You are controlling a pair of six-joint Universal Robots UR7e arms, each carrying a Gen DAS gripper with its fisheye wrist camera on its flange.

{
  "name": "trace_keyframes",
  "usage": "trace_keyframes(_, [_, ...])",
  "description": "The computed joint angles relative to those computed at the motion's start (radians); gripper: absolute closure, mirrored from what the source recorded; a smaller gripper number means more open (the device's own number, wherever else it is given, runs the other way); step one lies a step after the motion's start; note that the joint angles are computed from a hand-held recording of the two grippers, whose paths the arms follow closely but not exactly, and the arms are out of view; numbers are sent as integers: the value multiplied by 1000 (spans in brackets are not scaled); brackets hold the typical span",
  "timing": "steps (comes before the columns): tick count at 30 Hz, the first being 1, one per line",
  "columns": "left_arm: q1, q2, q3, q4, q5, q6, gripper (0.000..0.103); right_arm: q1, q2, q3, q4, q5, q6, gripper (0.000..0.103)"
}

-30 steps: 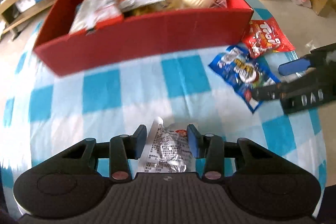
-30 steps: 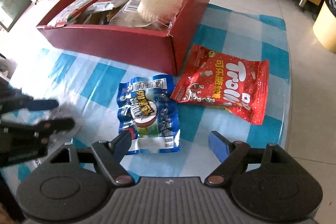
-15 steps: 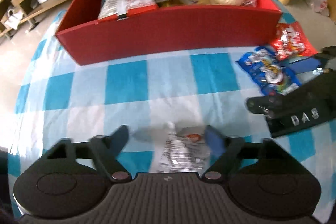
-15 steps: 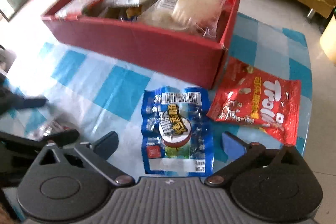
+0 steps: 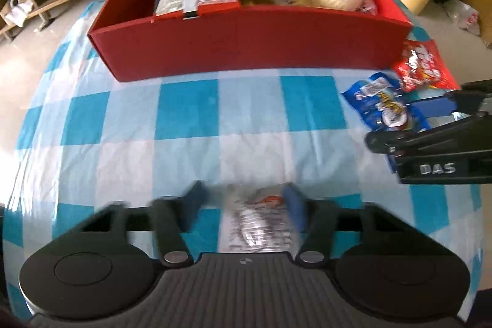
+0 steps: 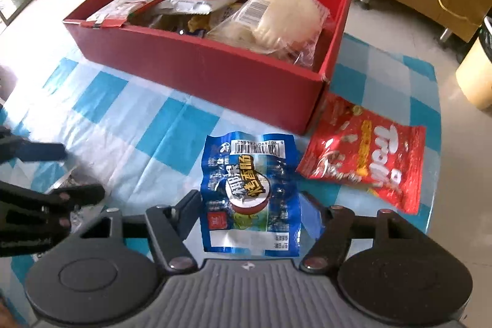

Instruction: Organize snacks

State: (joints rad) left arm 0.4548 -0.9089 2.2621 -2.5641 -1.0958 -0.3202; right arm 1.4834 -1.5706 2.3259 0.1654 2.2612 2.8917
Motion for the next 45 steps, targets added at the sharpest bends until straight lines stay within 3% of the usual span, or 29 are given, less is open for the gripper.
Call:
trace_keyframes(2, [-2,-11,1,18,-18,-6,56,37,18,6,-16,43,16,35])
trace_keyframes(5, [12,-30,-3,41,-50,-29,75,81,-7,21,-22,47,65,35])
trace_keyframes(8, [24,-54,-7,47,-79,-40,74,113,-45,38,-25,37,96,35])
trace_keyframes(10, [21,-62,-1,43,-77,-23,62,135,-59,45,-18,43,131,35])
trace_keyframes(12, [11,-75,7,57,-80,-33,13,153,-67,47,-5,43,160,35])
trace_keyframes(16, [-27,-71,31,32,-67,-47,10,181,-81,51,5,44,177,35])
trace_keyframes(20, [-41,-27,21,106,-84,-124,19,157,-136,65,7,11,157,35])
trace_keyframes(22, [-84,-14,45,87,-35,-127,22,139,-178,73,16,-14,145,35])
trace_keyframes(24, [-96,-20,53,73,-36,-134,44,128,-200,76,23,-30,137,35])
trace_keyframes(32, [-68,-47,41,72,-100,-157,49,124,-240,75,25,-73,123,35])
trace_keyframes(45, [-37,-106,25,-2,-111,-164,48,136,-274,65,1,-91,120,35])
